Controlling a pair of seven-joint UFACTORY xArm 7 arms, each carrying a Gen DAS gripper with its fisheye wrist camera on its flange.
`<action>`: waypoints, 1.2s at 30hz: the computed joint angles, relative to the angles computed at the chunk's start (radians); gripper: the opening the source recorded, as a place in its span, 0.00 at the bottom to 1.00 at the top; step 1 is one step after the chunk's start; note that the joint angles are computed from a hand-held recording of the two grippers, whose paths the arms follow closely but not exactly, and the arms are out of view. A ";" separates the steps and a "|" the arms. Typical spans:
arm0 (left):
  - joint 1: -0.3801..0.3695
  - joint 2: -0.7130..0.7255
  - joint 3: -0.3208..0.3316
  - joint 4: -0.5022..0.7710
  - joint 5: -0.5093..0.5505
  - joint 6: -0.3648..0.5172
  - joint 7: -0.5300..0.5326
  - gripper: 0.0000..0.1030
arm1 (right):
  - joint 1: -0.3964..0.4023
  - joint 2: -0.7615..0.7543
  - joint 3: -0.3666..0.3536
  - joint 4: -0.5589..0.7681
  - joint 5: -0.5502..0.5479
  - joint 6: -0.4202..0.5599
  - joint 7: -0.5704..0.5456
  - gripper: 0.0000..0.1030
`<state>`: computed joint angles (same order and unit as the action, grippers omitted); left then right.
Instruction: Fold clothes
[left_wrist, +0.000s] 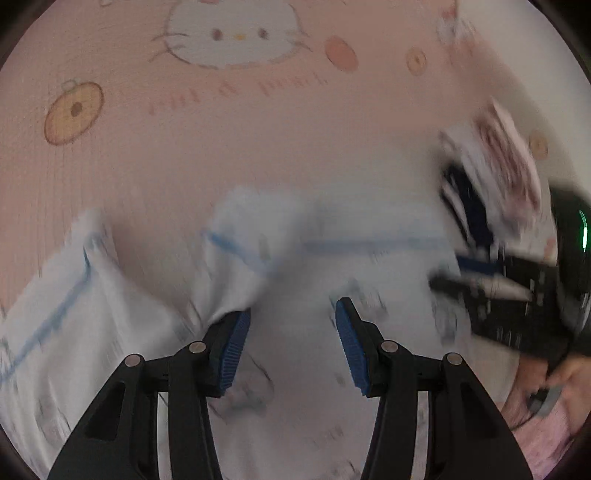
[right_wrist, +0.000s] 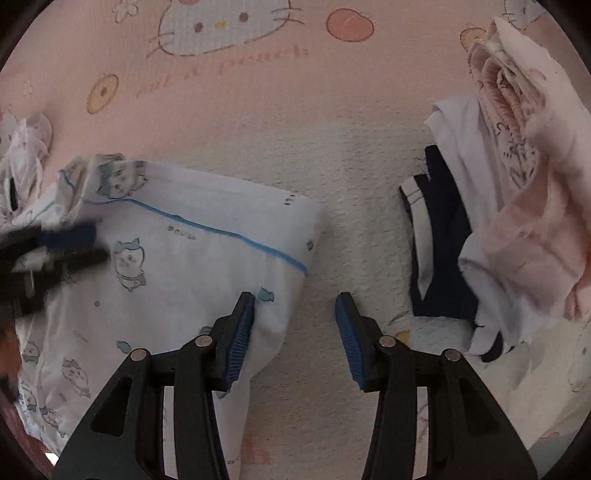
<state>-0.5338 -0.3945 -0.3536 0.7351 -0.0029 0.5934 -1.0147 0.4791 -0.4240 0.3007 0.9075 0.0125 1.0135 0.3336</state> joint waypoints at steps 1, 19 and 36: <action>-0.008 -0.013 0.035 -0.028 -0.038 -0.041 0.021 0.44 | -0.014 0.000 0.022 0.007 -0.039 0.021 0.032 0.48; 0.128 -0.003 -0.102 0.051 0.267 0.112 -0.007 0.21 | 0.045 0.061 0.076 0.126 -0.140 -0.102 0.160 0.54; 0.030 0.039 -0.040 0.029 0.208 0.067 0.211 0.42 | 0.077 0.327 0.016 0.220 -0.070 -0.175 0.150 0.54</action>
<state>-0.5039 -0.3553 -0.3941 0.7644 0.2051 0.6608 -0.8038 0.5562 -0.0966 0.3165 1.1280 -0.0577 0.8380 0.4833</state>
